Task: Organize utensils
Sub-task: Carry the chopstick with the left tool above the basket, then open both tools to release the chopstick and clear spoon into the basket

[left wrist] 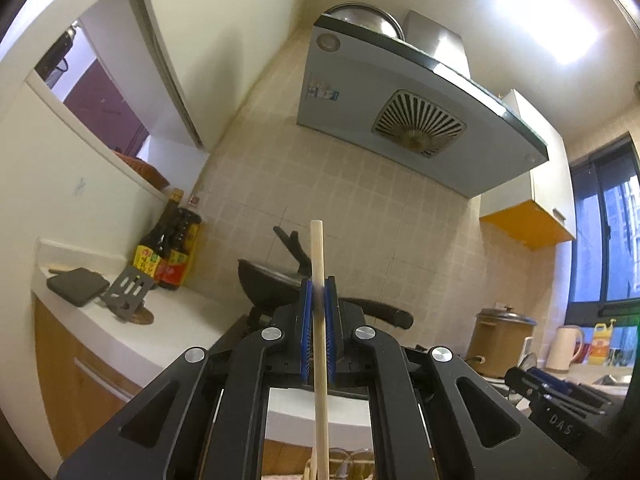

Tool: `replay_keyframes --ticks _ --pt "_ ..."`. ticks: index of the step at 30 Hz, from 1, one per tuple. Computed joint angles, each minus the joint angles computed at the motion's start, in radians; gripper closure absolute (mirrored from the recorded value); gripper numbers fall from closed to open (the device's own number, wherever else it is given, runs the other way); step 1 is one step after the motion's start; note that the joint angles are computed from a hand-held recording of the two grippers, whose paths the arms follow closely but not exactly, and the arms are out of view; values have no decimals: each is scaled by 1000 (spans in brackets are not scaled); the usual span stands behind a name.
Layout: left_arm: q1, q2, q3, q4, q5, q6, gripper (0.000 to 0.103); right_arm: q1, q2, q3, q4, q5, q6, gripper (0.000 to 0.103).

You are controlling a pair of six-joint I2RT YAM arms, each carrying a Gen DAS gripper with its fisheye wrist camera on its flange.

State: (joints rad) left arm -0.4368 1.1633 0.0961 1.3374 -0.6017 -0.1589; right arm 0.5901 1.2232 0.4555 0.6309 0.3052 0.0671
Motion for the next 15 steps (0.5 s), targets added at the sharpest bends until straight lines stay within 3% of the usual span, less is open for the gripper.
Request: replay_keyframes --ticks 6,11,13,14,15 --pt "-18 74 -15 73 -21 21 99 -5 14 -12 23 -11 -3 74" --pt "4 -40 -23 -100 13 -25 98 -4 -9 -27 3 -27 -8 73" --pt "8 -147 -26 -230 25 -41 92 -15 -46 -24 -58 -76 2 71" --pt "9 -204 -27 -297 30 -47 78 -18 -67 -24 -86 -89 10 67" --pt "5 -276 -29 -377 28 -52 67 -17 -103 -37 -104 -84 24 56"
